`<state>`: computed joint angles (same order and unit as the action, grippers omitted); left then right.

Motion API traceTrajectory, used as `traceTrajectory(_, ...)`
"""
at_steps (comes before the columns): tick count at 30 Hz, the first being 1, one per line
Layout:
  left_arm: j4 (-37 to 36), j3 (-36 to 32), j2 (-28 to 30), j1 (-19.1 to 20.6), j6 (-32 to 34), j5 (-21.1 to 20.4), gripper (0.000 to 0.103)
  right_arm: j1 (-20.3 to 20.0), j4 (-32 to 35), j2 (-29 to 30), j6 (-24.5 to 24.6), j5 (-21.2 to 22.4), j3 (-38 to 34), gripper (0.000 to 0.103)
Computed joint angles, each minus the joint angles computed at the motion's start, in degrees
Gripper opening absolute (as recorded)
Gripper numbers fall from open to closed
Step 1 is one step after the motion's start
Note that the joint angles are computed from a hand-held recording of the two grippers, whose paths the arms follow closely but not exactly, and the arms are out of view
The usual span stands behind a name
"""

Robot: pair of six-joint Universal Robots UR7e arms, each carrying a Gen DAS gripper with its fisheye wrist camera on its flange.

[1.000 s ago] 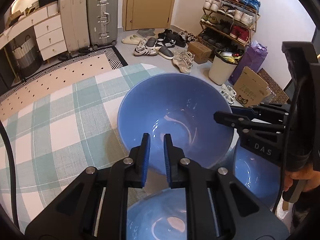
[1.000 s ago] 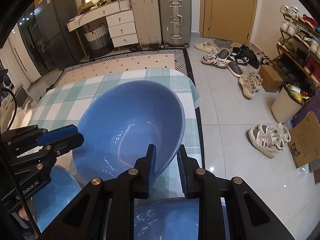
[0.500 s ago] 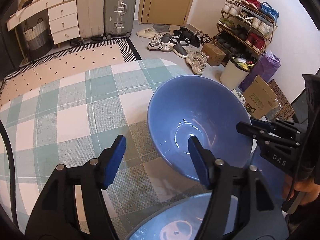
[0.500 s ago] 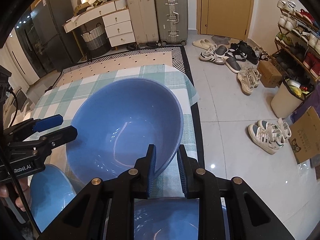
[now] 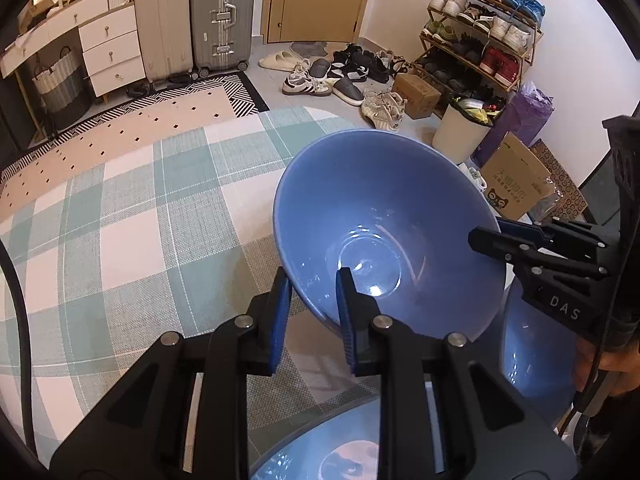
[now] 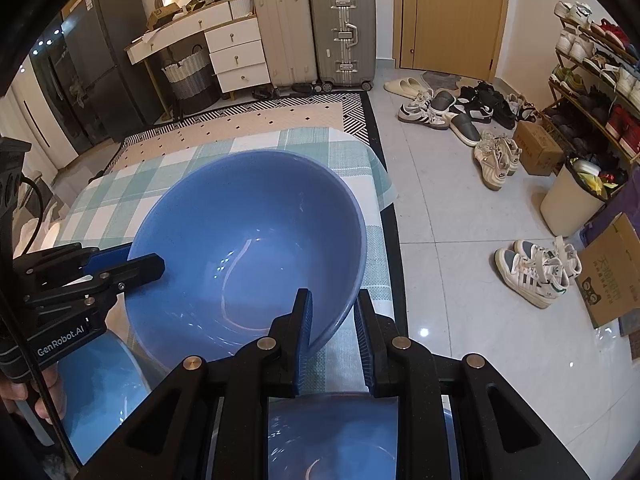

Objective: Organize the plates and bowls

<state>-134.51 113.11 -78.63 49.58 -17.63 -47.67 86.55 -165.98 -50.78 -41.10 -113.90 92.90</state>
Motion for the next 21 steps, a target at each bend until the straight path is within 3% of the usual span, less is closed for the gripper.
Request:
traceTrajectory(11, 0.6, 1.0, -3.2, -3.7, -0.6, 2.3, 0.020, 0.7, -2.8, -2.1, -1.4, 1.4, 2.5, 0.022)
traceTrajectory(21, 5.3, 1.9, -8.4, -9.4, -4.1, 4.8, 0.020, 2.6, -5.5, -6.8, -1.9, 3.0, 7.0, 0.022)
